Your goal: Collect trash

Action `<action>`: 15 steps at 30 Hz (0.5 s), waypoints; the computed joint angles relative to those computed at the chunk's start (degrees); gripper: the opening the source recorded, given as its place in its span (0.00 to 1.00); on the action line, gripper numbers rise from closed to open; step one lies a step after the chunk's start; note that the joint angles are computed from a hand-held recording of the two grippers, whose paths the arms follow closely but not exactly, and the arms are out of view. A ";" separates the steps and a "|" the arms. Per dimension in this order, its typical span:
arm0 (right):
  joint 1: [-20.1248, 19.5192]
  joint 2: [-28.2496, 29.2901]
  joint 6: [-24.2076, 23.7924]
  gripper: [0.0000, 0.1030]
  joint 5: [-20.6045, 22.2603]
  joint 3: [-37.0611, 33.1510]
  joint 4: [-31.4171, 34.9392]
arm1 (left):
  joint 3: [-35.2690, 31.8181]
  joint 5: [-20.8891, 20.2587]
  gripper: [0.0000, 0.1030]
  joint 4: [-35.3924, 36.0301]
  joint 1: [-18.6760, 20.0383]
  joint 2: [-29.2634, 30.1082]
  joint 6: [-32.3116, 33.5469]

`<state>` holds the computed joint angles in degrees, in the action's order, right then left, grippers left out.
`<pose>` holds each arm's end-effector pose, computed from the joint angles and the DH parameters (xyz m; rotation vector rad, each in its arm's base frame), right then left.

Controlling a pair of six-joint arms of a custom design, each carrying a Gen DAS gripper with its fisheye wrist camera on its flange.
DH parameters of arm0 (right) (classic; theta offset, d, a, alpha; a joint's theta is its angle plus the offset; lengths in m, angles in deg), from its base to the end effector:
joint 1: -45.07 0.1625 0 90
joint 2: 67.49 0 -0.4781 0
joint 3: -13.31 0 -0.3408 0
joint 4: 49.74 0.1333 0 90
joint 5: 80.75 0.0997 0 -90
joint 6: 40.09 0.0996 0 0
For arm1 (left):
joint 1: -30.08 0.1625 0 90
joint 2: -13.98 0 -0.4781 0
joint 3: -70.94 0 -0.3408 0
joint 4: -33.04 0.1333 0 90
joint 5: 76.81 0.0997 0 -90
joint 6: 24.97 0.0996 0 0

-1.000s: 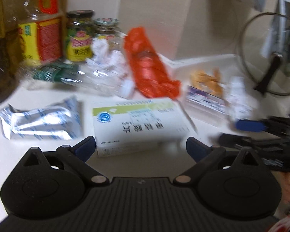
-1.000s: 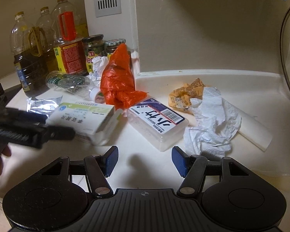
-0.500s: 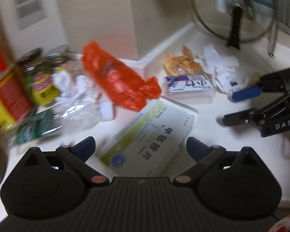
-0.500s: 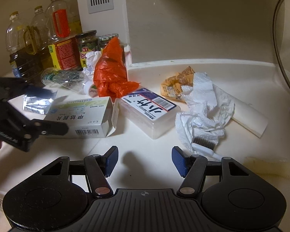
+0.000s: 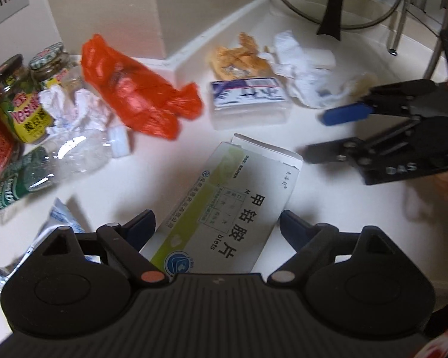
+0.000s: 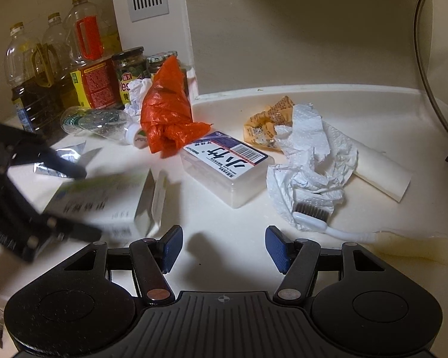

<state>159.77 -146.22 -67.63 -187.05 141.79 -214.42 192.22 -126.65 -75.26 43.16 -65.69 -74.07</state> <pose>0.2814 -0.3597 0.3266 1.1477 -2.5410 0.6059 -0.3468 -0.2834 0.2972 0.7575 2.3011 -0.5607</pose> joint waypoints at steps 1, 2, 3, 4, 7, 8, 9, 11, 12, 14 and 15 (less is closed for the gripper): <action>0.01 -0.06 0.06 0.60 0.11 0.03 0.16 | 0.22 0.04 0.87 -0.66 -0.11 0.29 0.82; 0.05 -0.10 0.01 0.60 0.19 0.03 0.34 | 0.30 0.13 0.87 -1.04 -0.06 0.64 1.76; 0.10 -0.17 -0.16 0.60 0.31 0.06 0.46 | 0.25 0.11 0.87 -1.20 0.19 1.04 2.69; 0.17 -0.25 -0.30 0.60 0.32 0.12 0.43 | 0.17 -0.04 0.87 -1.37 0.50 1.43 3.41; 0.21 -0.69 -0.14 0.60 0.13 0.31 0.39 | 0.30 -1.07 0.87 -2.88 1.12 1.98 4.92; 0.19 -0.87 -0.15 0.60 -0.01 0.39 0.43 | 0.17 -1.41 0.85 -2.61 1.00 2.06 4.67; 0.17 -1.10 -0.20 0.60 -0.13 0.49 0.42 | -0.02 -1.47 0.84 -1.87 0.62 2.11 3.86; 0.10 -1.52 -0.21 0.60 -0.53 0.59 0.34 | -0.24 -1.60 0.83 0.02 -0.35 1.97 0.80; 0.06 -1.69 -0.27 0.60 -0.77 0.67 0.06 | -0.29 -1.39 0.83 1.33 -1.00 1.88 -1.33; 0.10 -1.91 -1.16 0.60 -1.86 0.95 -1.62 | -0.78 -0.64 0.83 5.57 -2.48 1.77 -7.92; 0.21 -1.93 -2.12 0.60 -2.79 1.17 -3.09 | -0.97 -0.34 0.82 7.43 -3.20 1.56 -11.96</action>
